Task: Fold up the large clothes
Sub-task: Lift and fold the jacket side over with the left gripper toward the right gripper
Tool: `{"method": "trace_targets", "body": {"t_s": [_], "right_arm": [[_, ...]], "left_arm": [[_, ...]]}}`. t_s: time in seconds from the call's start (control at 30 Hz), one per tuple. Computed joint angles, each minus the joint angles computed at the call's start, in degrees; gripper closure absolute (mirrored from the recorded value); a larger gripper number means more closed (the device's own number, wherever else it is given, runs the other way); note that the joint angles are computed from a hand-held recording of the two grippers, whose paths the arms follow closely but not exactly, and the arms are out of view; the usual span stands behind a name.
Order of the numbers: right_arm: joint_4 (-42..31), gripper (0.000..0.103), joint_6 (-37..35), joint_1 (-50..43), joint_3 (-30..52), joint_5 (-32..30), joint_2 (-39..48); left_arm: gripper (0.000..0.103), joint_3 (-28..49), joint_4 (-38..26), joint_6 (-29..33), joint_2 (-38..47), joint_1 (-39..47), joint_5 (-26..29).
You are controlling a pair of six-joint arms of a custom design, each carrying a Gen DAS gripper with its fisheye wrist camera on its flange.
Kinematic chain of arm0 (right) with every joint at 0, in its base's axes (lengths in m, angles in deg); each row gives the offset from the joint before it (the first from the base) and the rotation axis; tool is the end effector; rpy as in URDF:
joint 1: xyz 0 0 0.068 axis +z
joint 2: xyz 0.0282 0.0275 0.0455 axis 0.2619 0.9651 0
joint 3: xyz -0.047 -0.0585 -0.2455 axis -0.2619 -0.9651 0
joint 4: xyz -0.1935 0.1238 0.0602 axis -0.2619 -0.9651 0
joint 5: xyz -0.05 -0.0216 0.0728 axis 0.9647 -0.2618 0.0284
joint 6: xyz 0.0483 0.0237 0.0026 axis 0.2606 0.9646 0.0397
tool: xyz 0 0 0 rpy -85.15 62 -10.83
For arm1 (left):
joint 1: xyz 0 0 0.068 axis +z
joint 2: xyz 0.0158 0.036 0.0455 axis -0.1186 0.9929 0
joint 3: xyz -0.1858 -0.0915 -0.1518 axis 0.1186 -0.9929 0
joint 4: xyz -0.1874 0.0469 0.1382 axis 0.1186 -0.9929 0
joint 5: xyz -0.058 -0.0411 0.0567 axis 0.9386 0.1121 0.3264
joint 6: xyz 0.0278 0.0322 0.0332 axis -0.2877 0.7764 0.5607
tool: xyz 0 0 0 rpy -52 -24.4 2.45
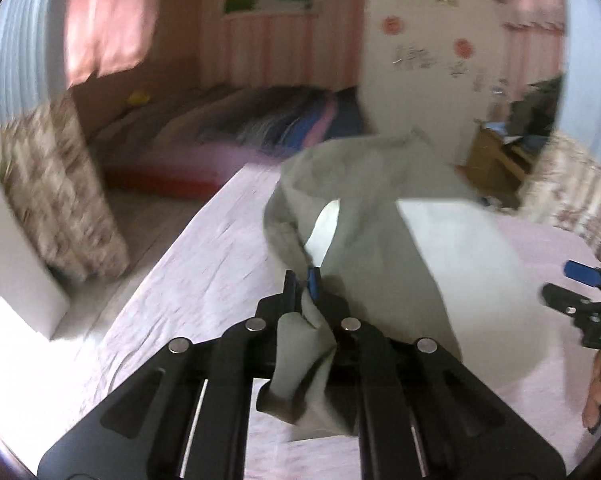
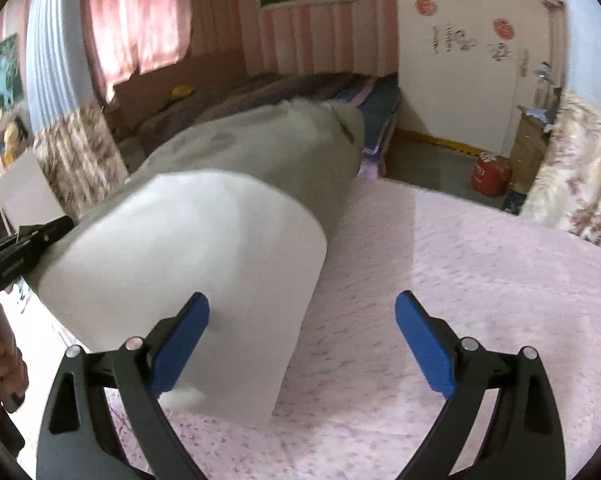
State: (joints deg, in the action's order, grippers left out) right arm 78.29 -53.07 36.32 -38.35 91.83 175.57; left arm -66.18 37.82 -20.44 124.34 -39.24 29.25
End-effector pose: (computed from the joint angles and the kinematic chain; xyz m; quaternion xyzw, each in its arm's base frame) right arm 0.2416 0.0907 0.1123 -0.0702 0.9173 0.0752 0.3846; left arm 0.2054 -0.1132 0.1181 -0.0416 0.9015 -0.0227 0.4303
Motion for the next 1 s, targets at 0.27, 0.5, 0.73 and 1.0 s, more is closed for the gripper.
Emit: {"method": "trace_targets", "body": {"t_s": [0.27, 0.5, 0.73, 1.0], "right_arm": [[13.25, 0.003, -1.37, 0.33, 0.47, -0.93, 18.13], [12.06, 0.003, -0.56, 1.32, -1.57, 1.14, 12.34], [3.56, 0.002, 0.28, -1.56, 2.74, 2.91, 0.6], [-4.17, 0.002, 2.16, -2.33, 21.83, 3.4, 13.17]], "left_arm": [[0.066, -1.96, 16.69, 2.39, 21.3, 6.3, 6.38], [0.023, -6.27, 15.34, 3.48, 13.9, 11.54, 7.95], [0.008, -3.73, 1.23, 7.21, -3.79, 9.64, 1.36], [0.003, 19.8, -8.3, 8.97, 8.1, 9.9, 7.6]]}}
